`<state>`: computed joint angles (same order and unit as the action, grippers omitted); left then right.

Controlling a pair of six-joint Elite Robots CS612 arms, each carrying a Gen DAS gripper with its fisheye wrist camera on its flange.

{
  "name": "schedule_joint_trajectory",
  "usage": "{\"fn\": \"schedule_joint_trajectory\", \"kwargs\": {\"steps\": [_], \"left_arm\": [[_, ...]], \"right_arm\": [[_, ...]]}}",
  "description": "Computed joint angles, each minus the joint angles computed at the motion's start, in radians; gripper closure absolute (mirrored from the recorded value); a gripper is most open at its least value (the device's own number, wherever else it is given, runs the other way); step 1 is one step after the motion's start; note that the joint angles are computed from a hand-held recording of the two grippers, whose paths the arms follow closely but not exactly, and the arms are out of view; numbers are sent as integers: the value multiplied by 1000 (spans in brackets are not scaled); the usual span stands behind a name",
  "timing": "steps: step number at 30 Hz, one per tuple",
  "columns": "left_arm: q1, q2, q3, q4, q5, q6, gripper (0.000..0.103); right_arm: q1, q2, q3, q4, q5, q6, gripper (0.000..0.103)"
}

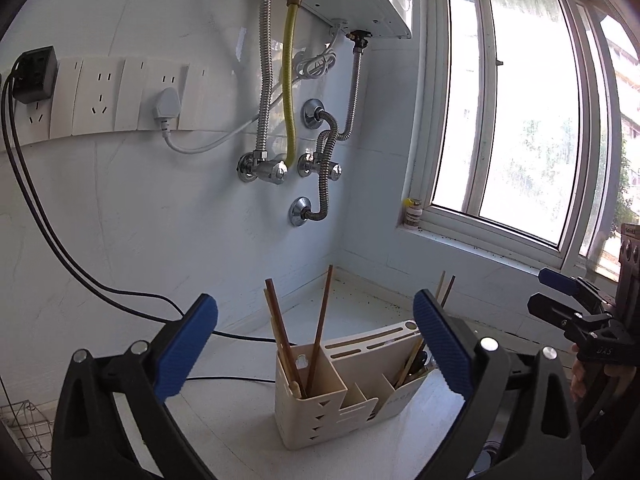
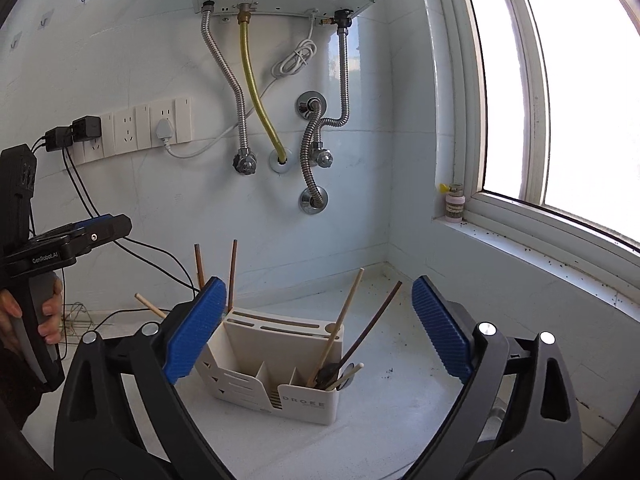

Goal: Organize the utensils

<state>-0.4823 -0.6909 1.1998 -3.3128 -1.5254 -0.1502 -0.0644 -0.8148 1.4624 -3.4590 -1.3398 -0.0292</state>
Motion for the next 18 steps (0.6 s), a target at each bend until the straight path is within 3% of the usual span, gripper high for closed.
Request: {"fn": "schedule_joint_trajectory", "kwargs": {"steps": [5,11,18], "left_arm": [[-2,-10,37,11,-25,18,5],[-19,-7,54,38,29,28,5],[-25,10,42,106,24,21,5]], "right_arm": [[1,-10,18,50,-8,-28,8],[2,-8,37,69,3,-62,8],[-5,0,47,79,40,-20,8]]}}
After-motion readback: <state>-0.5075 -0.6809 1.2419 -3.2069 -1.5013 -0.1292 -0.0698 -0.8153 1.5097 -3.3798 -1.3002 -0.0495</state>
